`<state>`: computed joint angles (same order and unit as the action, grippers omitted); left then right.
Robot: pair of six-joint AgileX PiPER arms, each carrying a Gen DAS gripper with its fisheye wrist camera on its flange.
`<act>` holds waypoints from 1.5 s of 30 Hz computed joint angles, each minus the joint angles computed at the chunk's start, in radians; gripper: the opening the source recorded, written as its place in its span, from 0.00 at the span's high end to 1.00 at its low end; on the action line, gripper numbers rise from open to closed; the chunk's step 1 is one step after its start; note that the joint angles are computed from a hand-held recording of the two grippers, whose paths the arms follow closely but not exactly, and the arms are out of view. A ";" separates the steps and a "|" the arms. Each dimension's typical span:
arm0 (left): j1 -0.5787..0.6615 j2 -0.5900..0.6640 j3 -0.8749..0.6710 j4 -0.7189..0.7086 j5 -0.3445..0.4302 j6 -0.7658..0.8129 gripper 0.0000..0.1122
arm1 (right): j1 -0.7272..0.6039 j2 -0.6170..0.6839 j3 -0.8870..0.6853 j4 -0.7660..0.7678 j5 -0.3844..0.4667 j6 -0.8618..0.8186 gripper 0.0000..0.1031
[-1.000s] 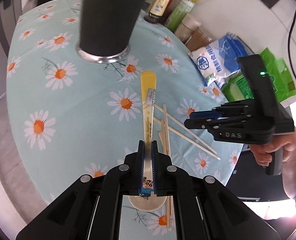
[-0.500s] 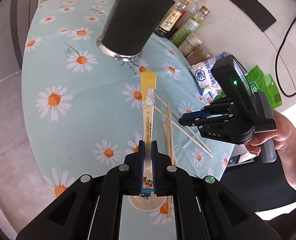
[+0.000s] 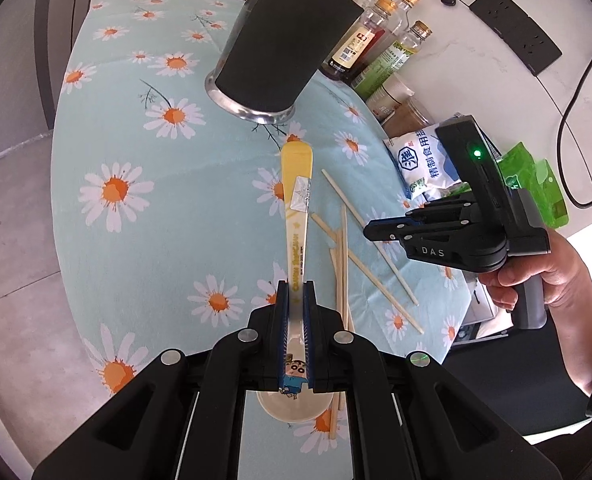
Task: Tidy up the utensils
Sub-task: 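Close the right tool on a wooden chopstick while the left tool holds the spoon, then carry the spoon and chopstick up over the black holder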
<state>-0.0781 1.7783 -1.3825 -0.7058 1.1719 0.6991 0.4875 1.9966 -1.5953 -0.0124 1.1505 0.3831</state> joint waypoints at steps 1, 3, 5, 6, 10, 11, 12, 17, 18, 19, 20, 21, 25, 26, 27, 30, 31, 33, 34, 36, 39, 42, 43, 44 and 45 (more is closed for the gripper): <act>-0.008 -0.001 -0.006 0.008 -0.006 -0.012 0.95 | -0.002 -0.016 0.016 0.004 -0.023 -0.005 0.95; -0.026 -0.002 -0.020 0.028 -0.025 -0.046 0.95 | -0.010 -0.057 0.067 -0.001 -0.081 -0.017 0.95; -0.043 0.001 -0.035 0.044 -0.038 -0.074 0.95 | -0.034 -0.096 0.118 0.011 -0.130 -0.048 0.95; -0.056 0.001 -0.046 0.053 -0.047 -0.094 0.95 | -0.047 -0.117 0.141 0.038 -0.159 -0.066 0.95; -0.101 -0.006 -0.087 0.081 -0.083 -0.159 0.95 | -0.110 -0.194 0.221 0.158 -0.247 -0.183 0.95; -0.111 -0.007 -0.098 0.088 -0.092 -0.177 0.95 | -0.127 -0.211 0.233 0.192 -0.265 -0.221 0.95; -0.122 -0.007 -0.114 0.096 -0.103 -0.201 0.95 | -0.143 -0.237 0.260 0.223 -0.283 -0.258 0.95; -0.166 -0.016 -0.175 0.137 -0.153 -0.295 0.95 | -0.155 -0.282 0.247 0.321 -0.315 -0.367 0.95; -0.172 -0.017 -0.183 0.142 -0.161 -0.310 0.95 | -0.161 -0.287 0.242 0.335 -0.317 -0.389 0.95; -0.177 -0.018 -0.193 0.148 -0.171 -0.327 0.95 | -0.168 -0.290 0.225 0.354 -0.315 -0.418 0.95; -0.183 -0.016 -0.208 0.155 -0.179 -0.345 0.95 | -0.176 -0.291 0.225 0.377 -0.325 -0.449 0.95; -0.188 -0.014 -0.220 0.161 -0.186 -0.357 0.95 | -0.182 -0.291 0.210 0.399 -0.326 -0.476 0.95; -0.206 -0.001 -0.281 0.180 -0.220 -0.409 0.95 | -0.207 -0.285 0.144 0.473 -0.322 -0.568 0.95; -0.206 0.001 -0.293 0.180 -0.223 -0.414 0.95 | -0.210 -0.283 0.133 0.484 -0.325 -0.582 0.95; -0.210 0.009 -0.316 0.184 -0.227 -0.427 0.95 | -0.218 -0.287 0.125 0.502 -0.328 -0.603 0.95; -0.227 0.038 -0.388 0.199 -0.227 -0.448 0.95 | -0.245 -0.281 0.090 0.566 -0.346 -0.661 0.95; -0.230 0.046 -0.407 0.201 -0.225 -0.452 0.95 | -0.259 -0.275 0.076 0.593 -0.351 -0.679 0.95; -0.241 0.077 -0.466 0.212 -0.219 -0.465 0.95 | -0.283 -0.266 0.060 0.640 -0.362 -0.705 0.95; -0.245 0.096 -0.501 0.219 -0.217 -0.474 0.95 | -0.302 -0.255 0.043 0.677 -0.368 -0.723 0.95; -0.249 0.131 -0.562 0.222 -0.211 -0.487 0.95 | -0.329 -0.231 0.004 0.727 -0.358 -0.742 0.95; -0.247 0.196 -0.676 0.228 -0.202 -0.524 0.95 | -0.351 -0.190 -0.066 0.762 -0.344 -0.757 0.95; -0.239 0.289 -0.845 0.231 -0.153 -0.577 0.95 | -0.363 -0.140 -0.151 0.773 -0.332 -0.741 0.95; -0.238 0.313 -0.890 0.236 -0.145 -0.588 0.95 | -0.367 -0.126 -0.173 0.779 -0.331 -0.740 0.95; -0.238 0.329 -0.922 0.240 -0.144 -0.597 0.95 | -0.370 -0.108 -0.205 0.781 -0.331 -0.733 0.95; -0.235 0.358 -0.977 0.242 -0.139 -0.612 0.95 | -0.373 -0.093 -0.228 0.782 -0.334 -0.727 0.95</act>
